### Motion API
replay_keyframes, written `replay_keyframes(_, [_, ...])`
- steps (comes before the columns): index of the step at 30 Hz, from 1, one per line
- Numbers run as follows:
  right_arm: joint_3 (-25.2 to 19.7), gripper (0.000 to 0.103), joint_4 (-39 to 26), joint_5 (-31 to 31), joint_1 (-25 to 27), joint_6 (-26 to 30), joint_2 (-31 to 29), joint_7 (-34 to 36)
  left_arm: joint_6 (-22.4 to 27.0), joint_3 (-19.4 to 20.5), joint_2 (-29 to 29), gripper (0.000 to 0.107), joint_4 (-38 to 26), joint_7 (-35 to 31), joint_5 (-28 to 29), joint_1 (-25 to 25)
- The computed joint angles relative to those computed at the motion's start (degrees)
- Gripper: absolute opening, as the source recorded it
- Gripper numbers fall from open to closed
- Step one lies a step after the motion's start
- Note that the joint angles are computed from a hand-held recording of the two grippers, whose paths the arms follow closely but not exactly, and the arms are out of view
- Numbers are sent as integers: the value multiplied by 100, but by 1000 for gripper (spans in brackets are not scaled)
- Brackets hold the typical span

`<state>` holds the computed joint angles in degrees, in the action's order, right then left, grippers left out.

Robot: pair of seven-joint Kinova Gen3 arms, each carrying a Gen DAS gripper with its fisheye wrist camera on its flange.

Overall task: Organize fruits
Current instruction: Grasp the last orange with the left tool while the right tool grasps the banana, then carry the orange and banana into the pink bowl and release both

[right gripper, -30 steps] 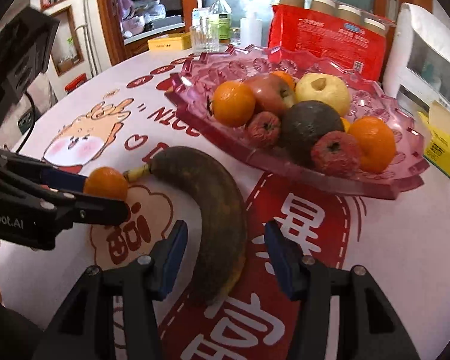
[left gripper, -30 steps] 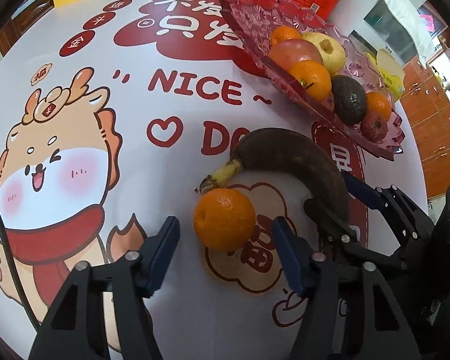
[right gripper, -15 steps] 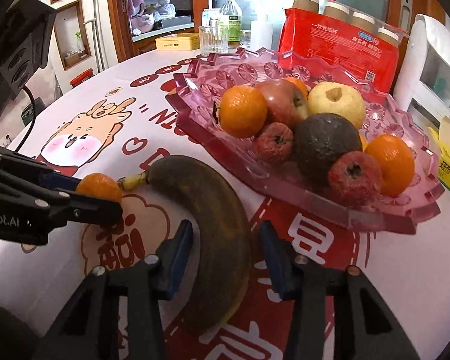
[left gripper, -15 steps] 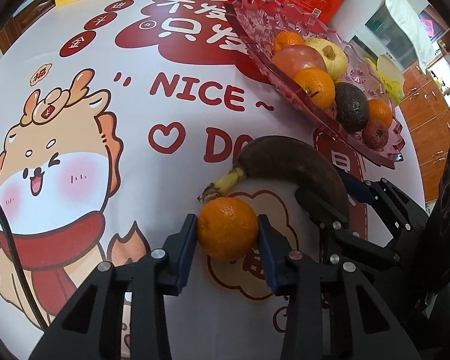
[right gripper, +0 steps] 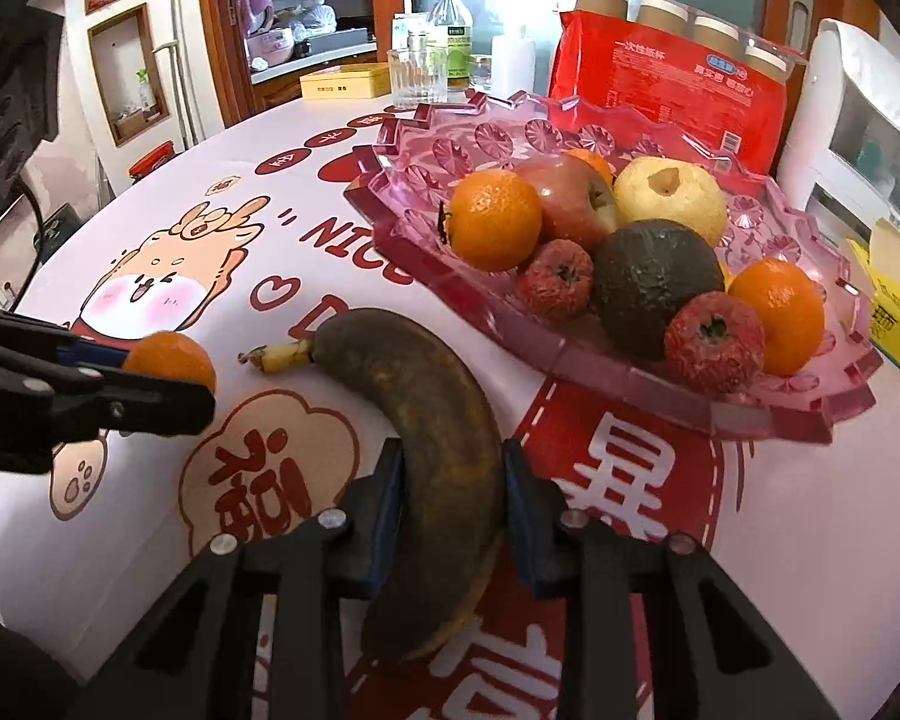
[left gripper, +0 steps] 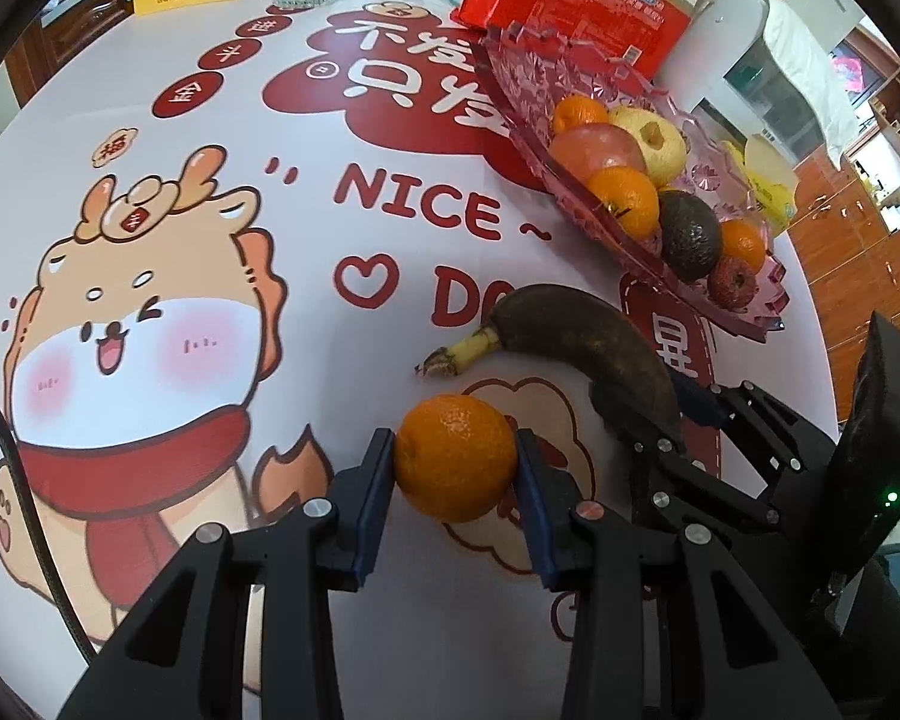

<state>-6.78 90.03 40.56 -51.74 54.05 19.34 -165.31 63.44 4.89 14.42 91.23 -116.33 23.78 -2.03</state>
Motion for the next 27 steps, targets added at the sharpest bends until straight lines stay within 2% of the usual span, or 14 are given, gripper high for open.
replay_keyframes(9, [-69,31,-356,-175,-270,538,112,-281,252,-175,-303,37,113,-409,221,-356])
replay_keyframes(18, [-115,31,-908,-422,-585,924,292,-401,721,-382,-442,37,-134,-775,228,-699])
replay_keyframes(27, [-7,31,-1384,-377,-822,990,299,-690,970,-466,-438,37,-555,-931,334,-930])
